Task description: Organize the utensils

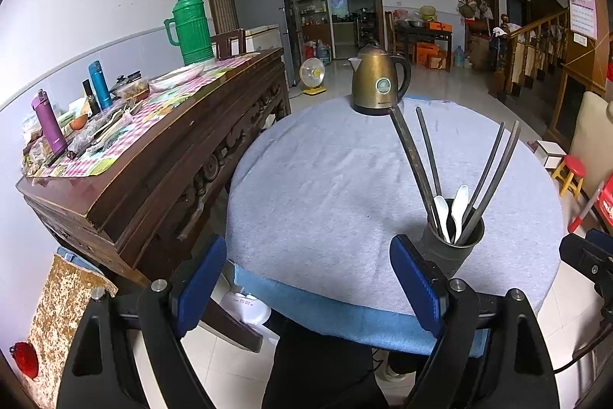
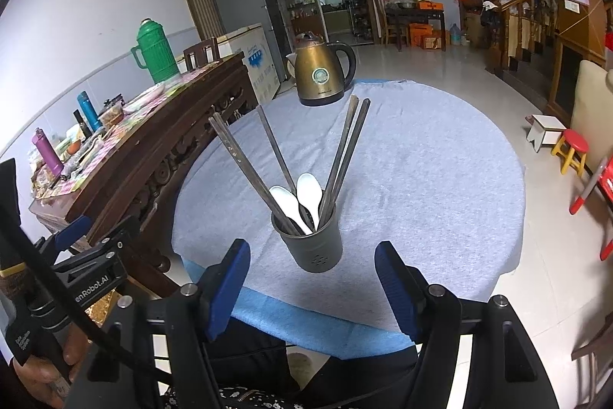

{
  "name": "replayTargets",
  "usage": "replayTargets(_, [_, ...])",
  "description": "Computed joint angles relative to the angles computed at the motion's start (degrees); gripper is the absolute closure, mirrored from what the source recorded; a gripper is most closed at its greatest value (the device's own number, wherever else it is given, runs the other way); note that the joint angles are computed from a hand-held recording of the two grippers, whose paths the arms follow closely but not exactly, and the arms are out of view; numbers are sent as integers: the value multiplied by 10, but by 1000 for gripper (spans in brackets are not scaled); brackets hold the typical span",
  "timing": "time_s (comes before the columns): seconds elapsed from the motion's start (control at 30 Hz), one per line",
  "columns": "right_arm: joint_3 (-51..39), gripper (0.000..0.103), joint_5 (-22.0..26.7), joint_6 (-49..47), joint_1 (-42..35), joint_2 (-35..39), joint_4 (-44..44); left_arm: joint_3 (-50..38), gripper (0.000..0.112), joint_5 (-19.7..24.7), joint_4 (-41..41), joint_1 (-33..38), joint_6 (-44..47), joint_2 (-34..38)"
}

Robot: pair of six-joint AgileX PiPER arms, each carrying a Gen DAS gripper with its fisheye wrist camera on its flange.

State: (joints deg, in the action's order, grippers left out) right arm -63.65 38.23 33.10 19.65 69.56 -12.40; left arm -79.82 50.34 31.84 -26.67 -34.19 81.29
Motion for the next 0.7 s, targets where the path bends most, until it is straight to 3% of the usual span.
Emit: replayTargets(0.7, [-38,31,21,56,40,58,-38,23,25,-18,-26,46,18,-11])
